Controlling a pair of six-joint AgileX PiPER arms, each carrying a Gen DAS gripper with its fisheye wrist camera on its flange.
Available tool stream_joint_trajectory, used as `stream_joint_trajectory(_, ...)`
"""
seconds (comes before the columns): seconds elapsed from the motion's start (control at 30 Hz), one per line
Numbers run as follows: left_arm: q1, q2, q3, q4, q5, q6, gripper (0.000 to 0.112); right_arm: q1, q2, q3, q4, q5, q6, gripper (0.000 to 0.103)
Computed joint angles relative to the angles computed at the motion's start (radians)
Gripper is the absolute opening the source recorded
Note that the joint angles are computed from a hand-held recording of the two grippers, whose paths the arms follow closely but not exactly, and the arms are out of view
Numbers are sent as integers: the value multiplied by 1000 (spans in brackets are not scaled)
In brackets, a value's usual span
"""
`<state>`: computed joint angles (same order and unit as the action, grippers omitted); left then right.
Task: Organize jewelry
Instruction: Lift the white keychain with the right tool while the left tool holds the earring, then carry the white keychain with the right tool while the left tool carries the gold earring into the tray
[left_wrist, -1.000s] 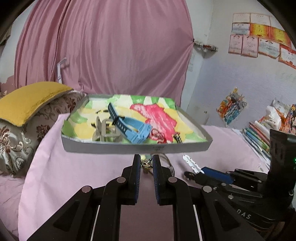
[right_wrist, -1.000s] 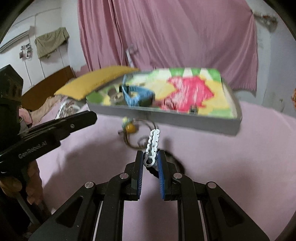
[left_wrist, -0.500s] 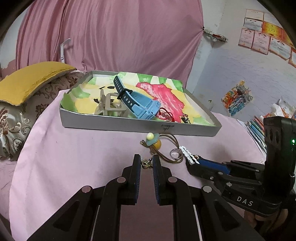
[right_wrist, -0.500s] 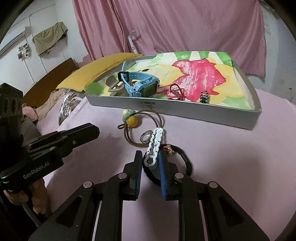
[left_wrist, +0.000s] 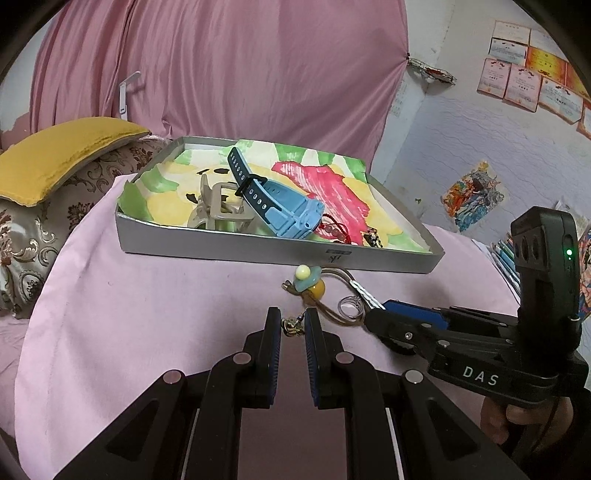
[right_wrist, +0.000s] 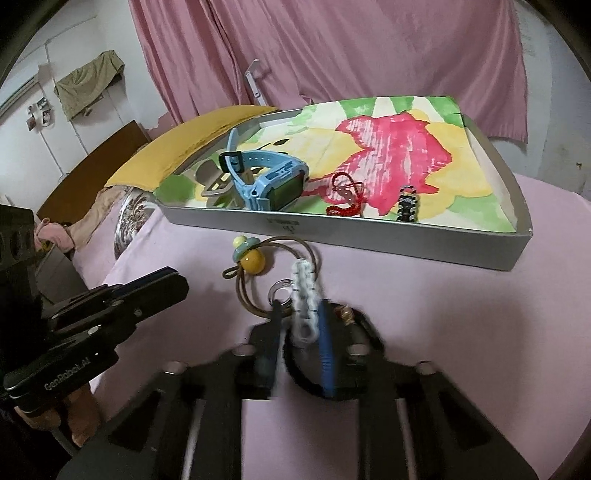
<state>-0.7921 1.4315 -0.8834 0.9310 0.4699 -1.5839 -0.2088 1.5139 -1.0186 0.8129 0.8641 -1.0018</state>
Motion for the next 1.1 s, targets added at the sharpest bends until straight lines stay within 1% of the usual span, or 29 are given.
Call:
stream_joint_trajectory(0.13, -5, -5, 1, 16, -1, -10, 12, -31, -27, 20, 56, -5, -53, 13)
stream_joint_trajectory(0.2, -10, -8, 1, 36, 0, -27, 12, -62, -39, 27, 109, 20, -105, 13)
stream_joint_trajectory(0.3, -20, -16, 1, 94, 4, -75, 12, -104, -61, 39, 184, 53, -167, 13)
stream_joint_trajectory(0.4, -36, -22, -9, 175, 19, -140, 12, -139, -98, 67, 268, 50, -248, 13)
stream_joint_trajectory(0.5, -53, -22, -19, 307, 42, -243, 12, -162, -137, 96, 363, 23, -338, 13)
stream_joint_trajectory(0.63, -70, -6, -37, 518, 80, -401, 12, -171, -189, 138, 520, -53, -499, 13)
stream_joint_trajectory(0.7, -73, 9, -49, 605, 97, -457, 12, -167, -196, 143, 588, -84, -569, 13)
stream_joint_trajectory(0.77, -65, 25, -66, 659, 99, -489, 12, -159, -191, 134, 627, -103, -606, 13)
stream_joint_trajectory(0.87, -39, 60, -110, 691, 89, -493, 12, -139, -166, 111, 663, -135, -641, 13)
stream_joint_trajectory(0.93, -22, 85, -142, 686, 82, -475, 12, -121, -142, 91, 680, -160, -656, 13)
stream_joint_trajectory(0.97, -10, 102, -164, 678, 75, -454, 12, -108, -124, 75, 683, -181, -661, 13)
stream_joint_trajectory(1.03, 11, 128, -198, 654, 63, -410, 12, -94, -91, 41, 666, -197, -639, 13)
stream_joint_trajectory(1.1, 36, 162, -245, 603, 43, -340, 12, -76, -48, -2, 624, -217, -589, 13)
